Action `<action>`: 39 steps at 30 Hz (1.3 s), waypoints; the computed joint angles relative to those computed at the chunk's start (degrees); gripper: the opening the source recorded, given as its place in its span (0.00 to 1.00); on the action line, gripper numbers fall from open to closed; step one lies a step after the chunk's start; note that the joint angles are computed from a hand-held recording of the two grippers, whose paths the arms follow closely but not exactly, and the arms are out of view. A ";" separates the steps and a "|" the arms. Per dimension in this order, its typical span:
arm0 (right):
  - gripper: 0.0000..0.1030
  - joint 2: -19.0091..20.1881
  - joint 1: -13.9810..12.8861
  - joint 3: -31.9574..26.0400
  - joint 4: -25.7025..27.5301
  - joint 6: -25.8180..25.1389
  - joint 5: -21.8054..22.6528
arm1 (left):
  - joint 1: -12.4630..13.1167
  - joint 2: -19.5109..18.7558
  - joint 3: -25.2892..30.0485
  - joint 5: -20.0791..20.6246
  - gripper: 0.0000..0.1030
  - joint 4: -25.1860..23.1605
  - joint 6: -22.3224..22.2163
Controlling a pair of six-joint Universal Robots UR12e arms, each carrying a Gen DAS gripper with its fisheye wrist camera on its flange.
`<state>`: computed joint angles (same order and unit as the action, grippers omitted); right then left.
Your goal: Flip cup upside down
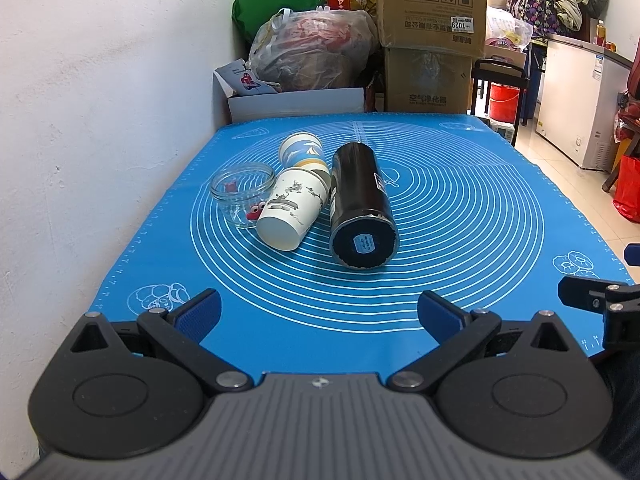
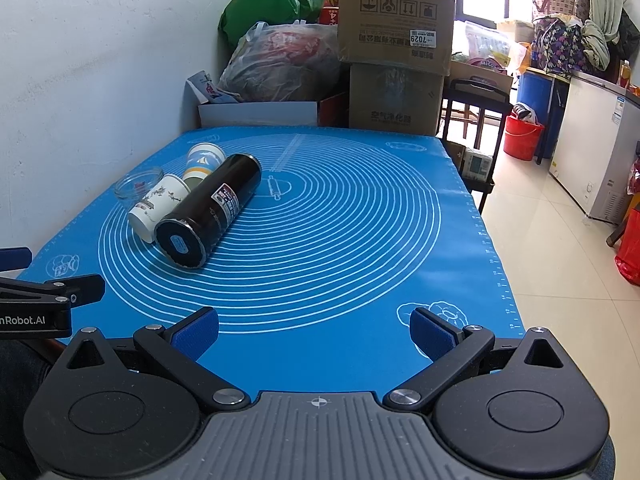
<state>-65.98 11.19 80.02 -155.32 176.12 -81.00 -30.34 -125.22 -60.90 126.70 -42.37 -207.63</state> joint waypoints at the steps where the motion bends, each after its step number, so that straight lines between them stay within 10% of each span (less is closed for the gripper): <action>1: 1.00 -0.03 0.00 0.02 -0.01 0.01 0.00 | 0.00 0.00 0.00 0.00 1.00 0.00 0.00; 39: 1.00 0.22 -0.19 -0.34 0.45 0.26 0.54 | 0.03 -0.26 0.46 0.12 1.00 -0.75 0.08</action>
<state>-65.76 11.00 79.68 -154.87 176.37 -80.46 -30.31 -125.48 -60.45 126.82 -43.12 -207.56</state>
